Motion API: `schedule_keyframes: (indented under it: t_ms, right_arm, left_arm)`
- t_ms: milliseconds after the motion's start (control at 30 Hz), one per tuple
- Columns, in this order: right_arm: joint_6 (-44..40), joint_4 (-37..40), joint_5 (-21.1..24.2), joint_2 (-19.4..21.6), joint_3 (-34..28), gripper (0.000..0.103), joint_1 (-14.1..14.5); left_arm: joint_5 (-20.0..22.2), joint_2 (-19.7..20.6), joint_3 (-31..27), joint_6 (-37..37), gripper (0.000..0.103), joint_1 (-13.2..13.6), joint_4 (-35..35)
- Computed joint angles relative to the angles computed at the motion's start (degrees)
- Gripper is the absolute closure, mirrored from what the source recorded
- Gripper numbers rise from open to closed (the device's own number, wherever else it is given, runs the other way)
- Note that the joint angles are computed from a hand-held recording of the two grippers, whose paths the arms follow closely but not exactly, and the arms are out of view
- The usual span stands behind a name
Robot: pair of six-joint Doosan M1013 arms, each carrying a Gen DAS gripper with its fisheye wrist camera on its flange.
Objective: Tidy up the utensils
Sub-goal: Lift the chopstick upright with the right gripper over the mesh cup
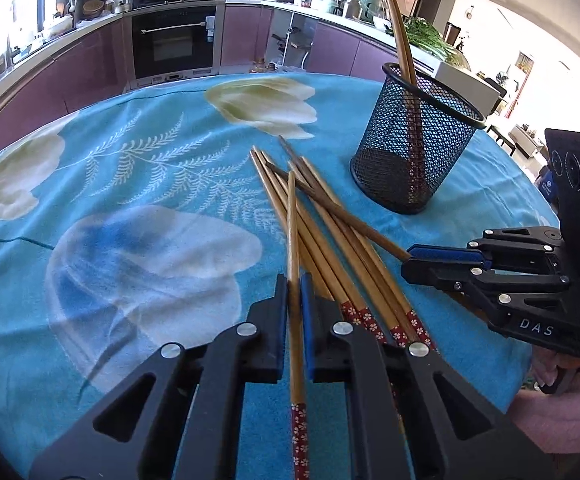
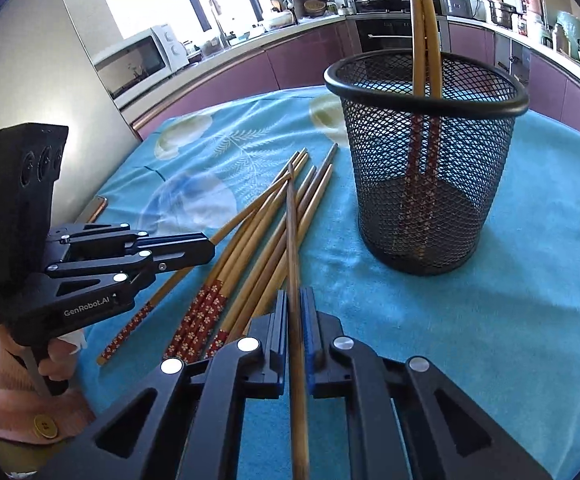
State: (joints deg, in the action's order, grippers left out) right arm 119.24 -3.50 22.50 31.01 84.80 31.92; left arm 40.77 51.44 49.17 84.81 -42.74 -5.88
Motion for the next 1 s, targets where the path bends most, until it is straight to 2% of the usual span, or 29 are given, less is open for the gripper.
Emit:
schedule_keyframes:
  t_ms: [367,500,667,833,1000]
  right_arm:
    - [-1.5,-0.6,1.9,2.0,-3.1,0.093,-0.4]
    - [-1.3,-0.7,1.3,1.7,-2.7,0.097,-0.5]
    - [-0.7,-1.7,-2.3,0.1,-0.5,0.097,-0.3]
    - [2.3,-6.1,-6.1,-1.8,1.6,0.097,0.1]
    - [10.1,-15.4,-9.5,-3.9,3.6,0.097,0.5]
  left_arm:
    - [3.6,1.9,-3.6,2.7,0.092,0.4,-1.0]
    - [3.9,2.1,-4.1,1.1,0.095,0.2,0.3]
    - [2.4,1.1,-2.6,1.9,0.096,0.3,-1.4]
    - [-1.6,-1.3,0.5,5.4,0.096,0.6,-5.1]
    - [-5.5,-3.9,3.2,10.4,0.096,0.8,-10.2]
